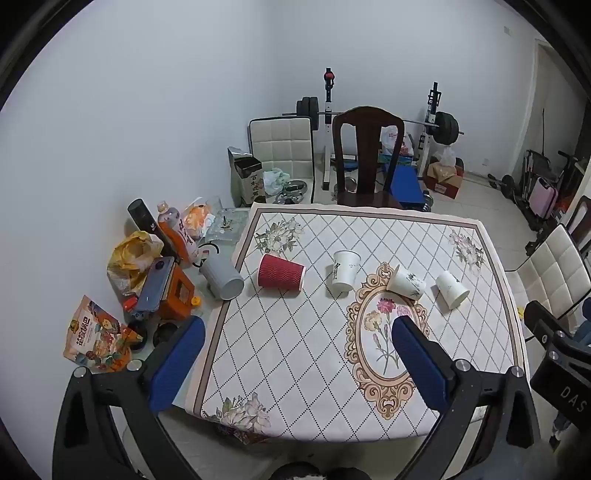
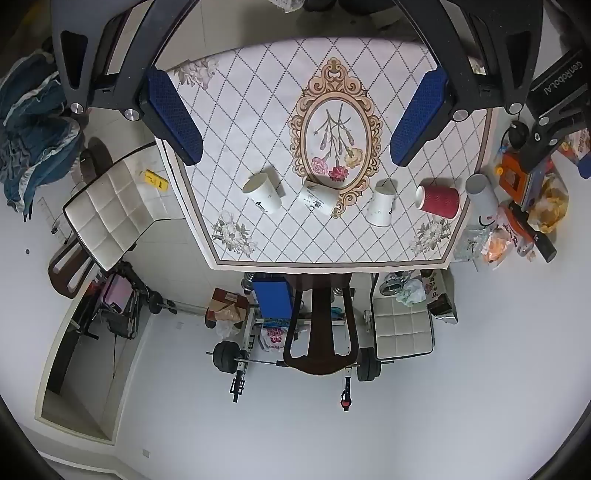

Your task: Flip cup upright

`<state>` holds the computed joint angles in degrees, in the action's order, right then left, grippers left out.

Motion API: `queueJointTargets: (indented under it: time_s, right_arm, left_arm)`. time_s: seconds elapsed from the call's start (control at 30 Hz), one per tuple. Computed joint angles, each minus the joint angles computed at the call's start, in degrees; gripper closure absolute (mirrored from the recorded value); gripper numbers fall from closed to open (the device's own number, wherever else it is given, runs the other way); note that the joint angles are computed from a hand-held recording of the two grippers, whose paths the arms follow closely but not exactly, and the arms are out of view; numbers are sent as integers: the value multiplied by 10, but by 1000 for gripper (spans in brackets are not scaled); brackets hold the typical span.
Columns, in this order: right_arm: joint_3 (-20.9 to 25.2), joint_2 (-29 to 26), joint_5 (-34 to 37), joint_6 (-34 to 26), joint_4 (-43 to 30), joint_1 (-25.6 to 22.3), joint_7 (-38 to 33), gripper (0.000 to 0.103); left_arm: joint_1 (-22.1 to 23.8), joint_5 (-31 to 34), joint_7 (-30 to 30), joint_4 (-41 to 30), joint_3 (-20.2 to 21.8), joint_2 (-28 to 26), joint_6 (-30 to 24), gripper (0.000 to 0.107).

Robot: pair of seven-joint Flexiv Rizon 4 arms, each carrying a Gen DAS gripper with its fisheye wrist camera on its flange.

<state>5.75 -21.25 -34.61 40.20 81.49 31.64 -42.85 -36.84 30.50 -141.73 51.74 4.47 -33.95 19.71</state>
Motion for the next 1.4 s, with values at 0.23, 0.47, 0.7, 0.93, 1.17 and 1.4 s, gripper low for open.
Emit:
queueJointTargets:
  time_s: [0.23, 0.47, 0.7, 0.93, 1.17, 1.4]
  right_arm:
    - [1, 1, 2, -10, -1, 1, -3, 1]
    - [0, 1, -4, -6, 0, 0, -1, 1]
    - [-1, -3, 5, -9, -12, -4, -12, 1]
    - [-1, 0, 6, -8, -7, -4, -9, 1]
    - [-1, 2, 3, -3, -1, -4, -3, 1]
    - [1, -2, 11, -9, -14, -4, -15, 1]
  left_arm:
    - [-2, 3, 0, 8, 0, 5, 0, 4]
    - [-2, -2, 7, -23, 1, -13, -11, 4]
    - [-5, -6, 17, -44, 4, -24, -19, 4]
    - [-6, -7, 17, -41, 6, -23, -17, 4]
    - [-5, -8, 17, -39, 6, -22, -17, 4]
    - [-6, -7, 17, -42, 7, -23, -19, 4]
